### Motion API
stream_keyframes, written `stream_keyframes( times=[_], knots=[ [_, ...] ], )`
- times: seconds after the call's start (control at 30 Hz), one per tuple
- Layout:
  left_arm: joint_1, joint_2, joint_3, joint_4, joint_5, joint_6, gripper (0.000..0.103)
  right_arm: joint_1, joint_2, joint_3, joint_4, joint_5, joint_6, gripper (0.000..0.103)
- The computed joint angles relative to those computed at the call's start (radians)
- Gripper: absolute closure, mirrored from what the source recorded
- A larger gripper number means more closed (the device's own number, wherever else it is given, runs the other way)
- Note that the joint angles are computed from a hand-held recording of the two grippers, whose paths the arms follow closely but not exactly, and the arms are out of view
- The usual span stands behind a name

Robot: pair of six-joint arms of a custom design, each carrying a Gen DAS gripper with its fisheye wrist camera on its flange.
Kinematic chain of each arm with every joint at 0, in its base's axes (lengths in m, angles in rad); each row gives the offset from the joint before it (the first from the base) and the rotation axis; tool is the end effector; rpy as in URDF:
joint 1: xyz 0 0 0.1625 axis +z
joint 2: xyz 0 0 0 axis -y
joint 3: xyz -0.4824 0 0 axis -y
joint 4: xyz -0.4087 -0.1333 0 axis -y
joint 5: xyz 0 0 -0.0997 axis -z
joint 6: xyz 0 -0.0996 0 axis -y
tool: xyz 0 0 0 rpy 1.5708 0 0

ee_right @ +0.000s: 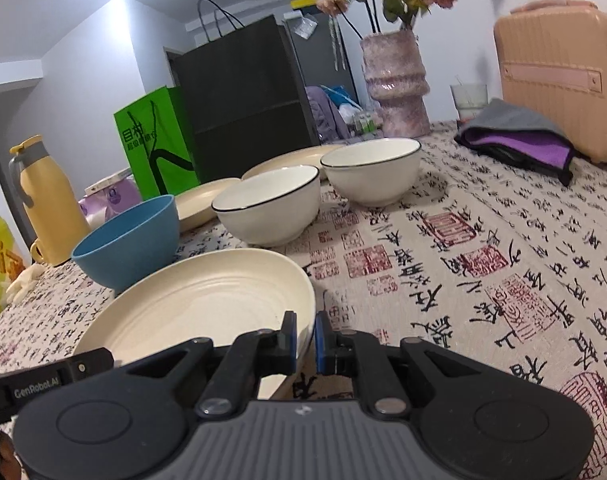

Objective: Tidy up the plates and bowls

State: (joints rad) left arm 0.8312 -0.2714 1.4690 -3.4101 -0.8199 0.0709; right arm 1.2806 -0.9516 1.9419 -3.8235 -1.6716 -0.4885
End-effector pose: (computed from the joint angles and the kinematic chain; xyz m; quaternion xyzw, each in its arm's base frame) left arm -0.3482 -0.6802 -0.0874 0.2418 0.8569 -0.3914 0.2324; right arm -0.0618 -0.6378 0.2785 0.0502 -0.8053 0.5298 0.2613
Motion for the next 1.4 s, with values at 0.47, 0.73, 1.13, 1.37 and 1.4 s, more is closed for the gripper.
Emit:
stream_keyframes(
  times=[0.47,0.73,1.13,1.37,1.4],
  knots=[
    [0.012,-0.016,0.021,-0.051,-0.056,0.049,0.059,-0.039,-0.04,0.017,0.051,0.127,-0.022,0.08],
    [0.021,-0.014,0.014,-0.199,-0.076,0.126,0.0,-0.053,-0.037,-0.003,-0.034,0.243,-0.074,0.001],
    [0.059,0.022,-0.08,-0.266,-0.068,0.155,0.0,-0.067,0.012,-0.073,-0.073,0.238,-0.042,0.0],
    [0.08,0.017,-0.078,-0.234,-0.112,0.115,0.0,-0.081,0.002,-0.075,-0.029,0.27,0.01,0.0],
    [0.083,0.015,-0.074,-0.236,-0.121,0.108,0.0,-0.083,0.001,-0.075,-0.028,0.277,0.016,0.0]
  ],
)
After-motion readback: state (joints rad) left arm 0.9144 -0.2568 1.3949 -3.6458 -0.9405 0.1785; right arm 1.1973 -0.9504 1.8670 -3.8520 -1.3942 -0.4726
